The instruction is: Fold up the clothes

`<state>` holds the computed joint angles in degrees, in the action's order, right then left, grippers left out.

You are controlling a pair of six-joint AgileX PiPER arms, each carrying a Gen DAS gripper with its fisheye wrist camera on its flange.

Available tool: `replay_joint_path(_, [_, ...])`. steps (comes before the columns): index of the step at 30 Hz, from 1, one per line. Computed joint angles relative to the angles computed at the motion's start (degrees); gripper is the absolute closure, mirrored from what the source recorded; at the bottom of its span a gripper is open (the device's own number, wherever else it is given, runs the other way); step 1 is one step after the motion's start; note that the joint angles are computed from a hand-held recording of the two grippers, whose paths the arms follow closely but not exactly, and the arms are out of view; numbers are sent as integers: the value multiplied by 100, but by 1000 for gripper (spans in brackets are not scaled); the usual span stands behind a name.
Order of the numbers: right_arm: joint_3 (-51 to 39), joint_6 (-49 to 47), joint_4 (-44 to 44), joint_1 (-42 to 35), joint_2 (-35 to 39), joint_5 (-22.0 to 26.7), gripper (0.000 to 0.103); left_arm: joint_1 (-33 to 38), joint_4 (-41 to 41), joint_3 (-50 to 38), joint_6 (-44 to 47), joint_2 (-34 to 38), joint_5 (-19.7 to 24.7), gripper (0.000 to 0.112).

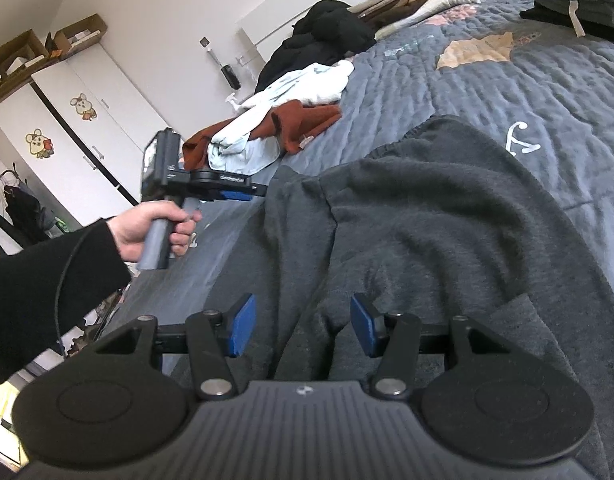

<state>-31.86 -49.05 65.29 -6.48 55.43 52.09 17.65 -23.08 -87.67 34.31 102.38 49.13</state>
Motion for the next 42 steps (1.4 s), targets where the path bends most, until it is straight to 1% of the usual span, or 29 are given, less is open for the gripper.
replay_joint_path(2, [6,9,-36,13,36,-44,52,-105,154,98,-60,72,-179,54])
replay_joint_path(4, [10,24,-68,23,61,-91,52,-199,309,198,-115,121,-348,60])
replay_joint_path(9, [7,-48,27,-174,55,64,52,-264,747,39,-259,-161,-273,60])
replay_joint_path(11, [-20,-68,89,-316,49,198,52,-287,594,-169,-99,-294,-48,60])
replay_joint_path(13, [-58,-55,124,-457,22,308,52,-459,387,-353,150,-446,180,60])
replay_joint_path(15, [-108,-14,139,-595,-20,396,52,-837,230,-482,340,-542,324,60])
replay_joint_path(17, [-186,-32,208,-830,-13,537,52,-1301,145,-623,373,-482,434,60])
replay_joint_path(20, [-269,-148,343,-1294,-22,852,52,-2002,193,-891,261,-213,471,60])
replay_joint_path(25, [-337,-309,451,-1757,131,1100,52,-2903,756,-1636,-468,733,388,60])
replay_joint_path(28, [-351,-422,475,-1973,231,1220,52,-3108,1007,-2111,-749,1280,461,60])
replay_joint_path(30, [-339,-442,470,-2012,276,1208,52,-3200,1151,-2437,-910,1614,561,60])
replay_joint_path(32, [-338,-460,460,-2010,340,1214,52,-3174,1097,-2565,-912,1774,669,61])
replay_joint_path(33, [-341,-457,439,-1993,362,1205,52,-3145,1035,-2610,-877,1844,717,67])
replay_joint_path(34, [-338,-472,441,-1959,374,1182,52,-3127,979,-2618,-831,1874,746,75])
replay_joint_path(35, [-334,-489,442,-1933,384,1168,52,-3124,929,-2574,-771,1850,748,76])
replay_joint_path(37, [-315,-554,454,-2025,380,1289,52,-3168,886,-2485,-642,1758,664,93])
replay_joint_path(39, [-299,-557,499,-2049,399,1345,52,-3231,859,-2388,-595,1627,414,97])
replay_joint_path(40, [-302,-545,505,-2053,403,1363,52,-3251,814,-2404,-628,1589,275,98])
replay_joint_path(42, [-295,-527,512,-2065,391,1387,52,-3264,726,-2609,-771,1598,148,99])
